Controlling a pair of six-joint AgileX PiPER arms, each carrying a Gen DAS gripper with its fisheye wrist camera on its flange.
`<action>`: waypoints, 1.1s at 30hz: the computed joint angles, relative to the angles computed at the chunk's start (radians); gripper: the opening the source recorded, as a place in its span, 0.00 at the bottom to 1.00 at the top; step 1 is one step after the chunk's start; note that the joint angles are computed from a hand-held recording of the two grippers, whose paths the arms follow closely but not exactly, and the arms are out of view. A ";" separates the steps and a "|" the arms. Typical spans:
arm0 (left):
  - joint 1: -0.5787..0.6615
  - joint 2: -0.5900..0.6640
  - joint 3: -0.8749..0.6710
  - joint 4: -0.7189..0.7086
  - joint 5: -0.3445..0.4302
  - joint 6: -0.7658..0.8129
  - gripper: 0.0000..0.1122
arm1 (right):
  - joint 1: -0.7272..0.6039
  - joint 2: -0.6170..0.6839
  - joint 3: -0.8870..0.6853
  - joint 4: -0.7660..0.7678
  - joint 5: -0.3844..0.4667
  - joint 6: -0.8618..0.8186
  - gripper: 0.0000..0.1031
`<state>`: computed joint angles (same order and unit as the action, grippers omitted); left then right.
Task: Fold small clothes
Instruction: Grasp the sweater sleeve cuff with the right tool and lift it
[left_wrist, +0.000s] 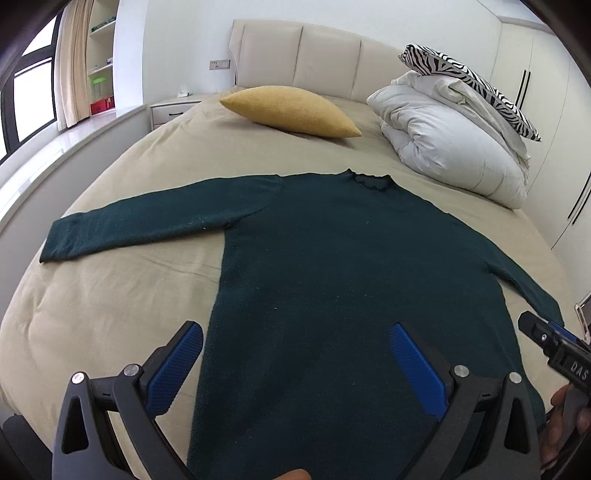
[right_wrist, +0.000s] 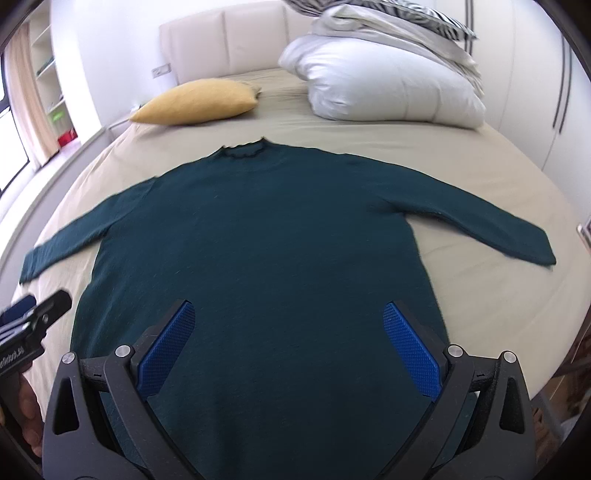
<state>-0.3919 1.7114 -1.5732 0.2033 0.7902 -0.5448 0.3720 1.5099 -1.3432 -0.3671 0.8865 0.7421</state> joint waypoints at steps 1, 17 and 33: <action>0.004 -0.002 0.005 -0.016 -0.015 -0.002 0.92 | -0.059 -0.012 0.013 0.039 -0.020 -0.036 1.00; 0.052 0.307 -0.436 -0.298 0.088 0.201 0.92 | -1.174 0.347 -0.156 0.864 -0.096 -0.849 0.68; 0.092 0.521 -0.707 -0.409 0.233 0.166 0.91 | -1.276 0.769 -0.642 1.042 -0.024 -0.844 0.07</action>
<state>-0.3003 2.2329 -2.2807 -0.2054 1.0232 -0.3783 -0.9042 2.2785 -1.9855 0.6744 0.8621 -0.1016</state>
